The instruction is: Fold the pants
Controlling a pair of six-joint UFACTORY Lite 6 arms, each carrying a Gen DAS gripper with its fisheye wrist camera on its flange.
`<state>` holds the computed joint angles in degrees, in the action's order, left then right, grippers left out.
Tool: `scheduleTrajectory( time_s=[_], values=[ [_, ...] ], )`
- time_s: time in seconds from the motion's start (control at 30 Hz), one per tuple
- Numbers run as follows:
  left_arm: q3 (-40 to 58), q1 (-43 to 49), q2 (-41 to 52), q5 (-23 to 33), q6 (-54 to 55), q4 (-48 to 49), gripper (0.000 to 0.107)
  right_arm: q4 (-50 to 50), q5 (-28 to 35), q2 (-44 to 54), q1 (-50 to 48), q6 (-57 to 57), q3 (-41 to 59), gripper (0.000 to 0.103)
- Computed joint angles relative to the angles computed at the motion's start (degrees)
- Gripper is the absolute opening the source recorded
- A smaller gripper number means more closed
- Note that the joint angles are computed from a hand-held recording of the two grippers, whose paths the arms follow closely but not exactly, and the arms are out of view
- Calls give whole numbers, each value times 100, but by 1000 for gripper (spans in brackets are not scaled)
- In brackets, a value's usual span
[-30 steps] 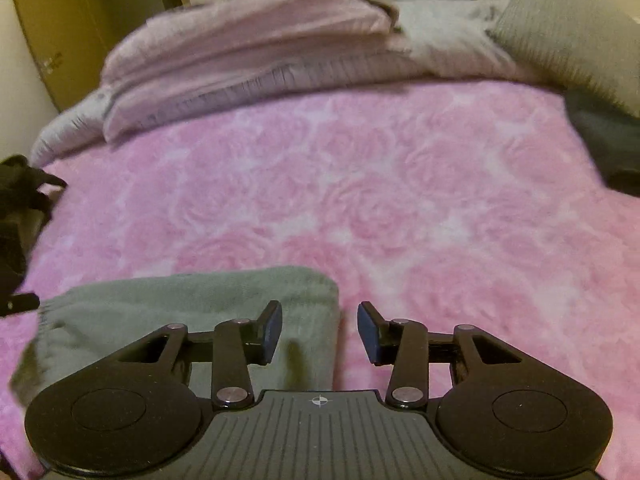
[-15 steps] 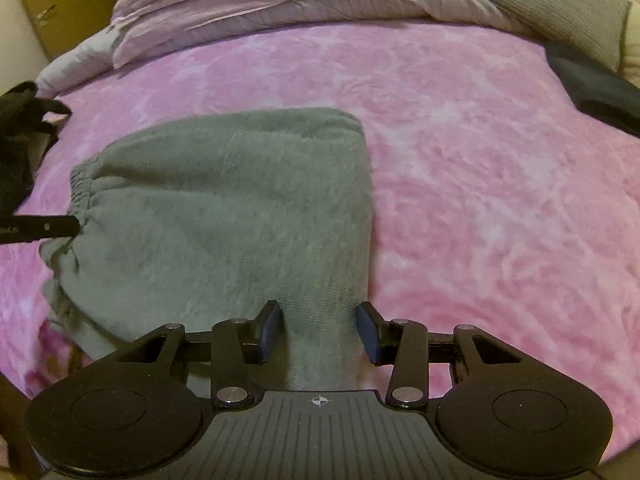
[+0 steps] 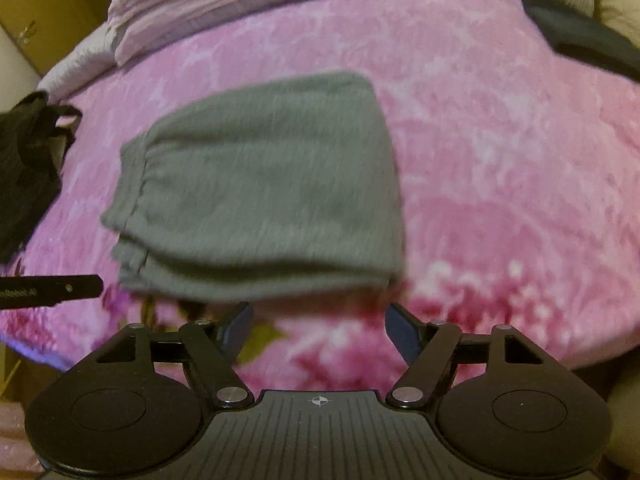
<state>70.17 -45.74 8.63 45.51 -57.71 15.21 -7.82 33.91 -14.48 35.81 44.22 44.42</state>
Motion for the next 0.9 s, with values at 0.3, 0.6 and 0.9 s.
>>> scheduleTrajectory(
  time_s=[0.3, 0.6, 0.9],
  values=[
    [-324, -519, -100, 244, -255, -479, 59, 460, 507, -510, 221, -318, -358, 70],
    [172, -582, 373, 406, -274, -517, 59, 982, 462, -527, -328, -1247, -448, 70],
    [1127, -578, 1167, 723, -273, -494, 59, 1741, 476, -381, -1416, -2836, -365, 70]
  ],
)
